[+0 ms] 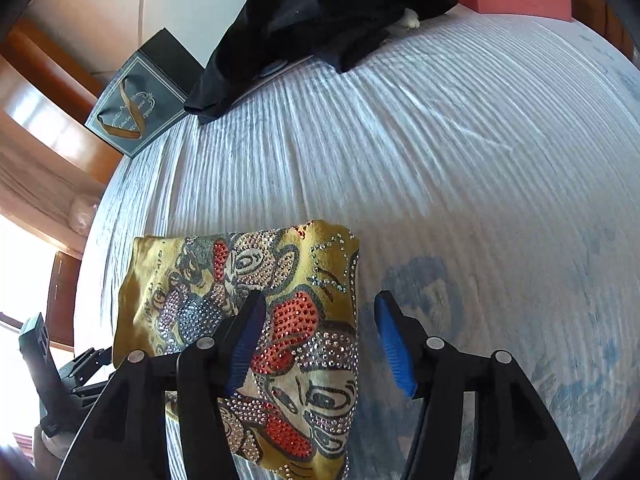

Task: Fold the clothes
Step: 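Grasp the folded bundle with both grippers and lift it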

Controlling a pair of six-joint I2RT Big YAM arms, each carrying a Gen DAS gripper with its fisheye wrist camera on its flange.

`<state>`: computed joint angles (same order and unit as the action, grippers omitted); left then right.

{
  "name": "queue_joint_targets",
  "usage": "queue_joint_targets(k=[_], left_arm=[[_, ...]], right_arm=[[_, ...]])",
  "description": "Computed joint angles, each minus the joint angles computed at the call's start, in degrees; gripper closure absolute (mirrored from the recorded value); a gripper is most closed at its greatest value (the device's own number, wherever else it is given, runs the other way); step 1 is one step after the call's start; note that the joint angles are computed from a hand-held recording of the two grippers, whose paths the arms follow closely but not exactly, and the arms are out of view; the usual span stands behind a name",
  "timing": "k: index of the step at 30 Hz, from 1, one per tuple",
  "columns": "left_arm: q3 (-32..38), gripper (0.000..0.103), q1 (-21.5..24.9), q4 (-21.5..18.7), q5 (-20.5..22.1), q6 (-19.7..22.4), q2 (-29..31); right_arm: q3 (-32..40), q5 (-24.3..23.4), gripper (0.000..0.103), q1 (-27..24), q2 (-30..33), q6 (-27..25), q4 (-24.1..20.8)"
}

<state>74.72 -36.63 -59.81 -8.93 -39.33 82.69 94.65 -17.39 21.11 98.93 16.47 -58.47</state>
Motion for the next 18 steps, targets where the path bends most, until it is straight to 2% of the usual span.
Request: queue_joint_targets(k=[1, 2, 7, 8, 9, 10, 12, 14, 17, 18], left_arm=[[0.1, 0.050, 0.1, 0.0, 0.4, 0.0, 0.0], [0.2, 0.058, 0.1, 0.1, 0.7, 0.0, 0.1], [0.4, 0.062, -0.1, 0.8, 1.2, -0.4, 0.3], [0.3, 0.069, 0.0, 1.2, 1.6, -0.5, 0.2], [0.1, 0.072, 0.1, 1.6, 2.3, -1.0, 0.1], [0.0, 0.078, 0.1, 2.1, 2.9, -1.3, 0.1], [0.0, 0.080, -0.3, 2.7, 2.3, -1.1, 0.3], [-0.6, 0.080, -0.4, 4.3, 1.8, -0.7, 0.2], [-0.3, 0.084, -0.8, 4.8, 1.0, -0.9, 0.7], [-0.2, 0.085, -1.0, 4.8, 0.6, -1.6, 0.7]], right_arm=[[1.0, 0.2, 0.047, 0.2, 1.0, -0.5, -0.9], [1.9, 0.4, 0.047, 0.5, 1.8, -0.9, -1.5], [3.0, 2.7, 0.048, 1.5, 3.2, -0.6, -1.7], [3.7, 3.5, 0.049, 1.8, 3.6, -1.3, -2.6], [4.3, 4.6, 0.055, 2.1, 3.9, -2.4, -3.6], [4.8, 6.0, 0.065, 2.4, 4.0, -3.5, -4.4], [4.6, 6.8, 0.074, 2.3, 3.9, -4.9, -4.8], [4.1, 7.0, 0.078, 2.1, 3.5, -6.0, -4.7], [3.8, 9.4, 0.082, 2.8, 3.2, -8.5, -4.6], [3.8, 10.4, 0.087, 3.2, 3.0, -9.2, -4.6]])
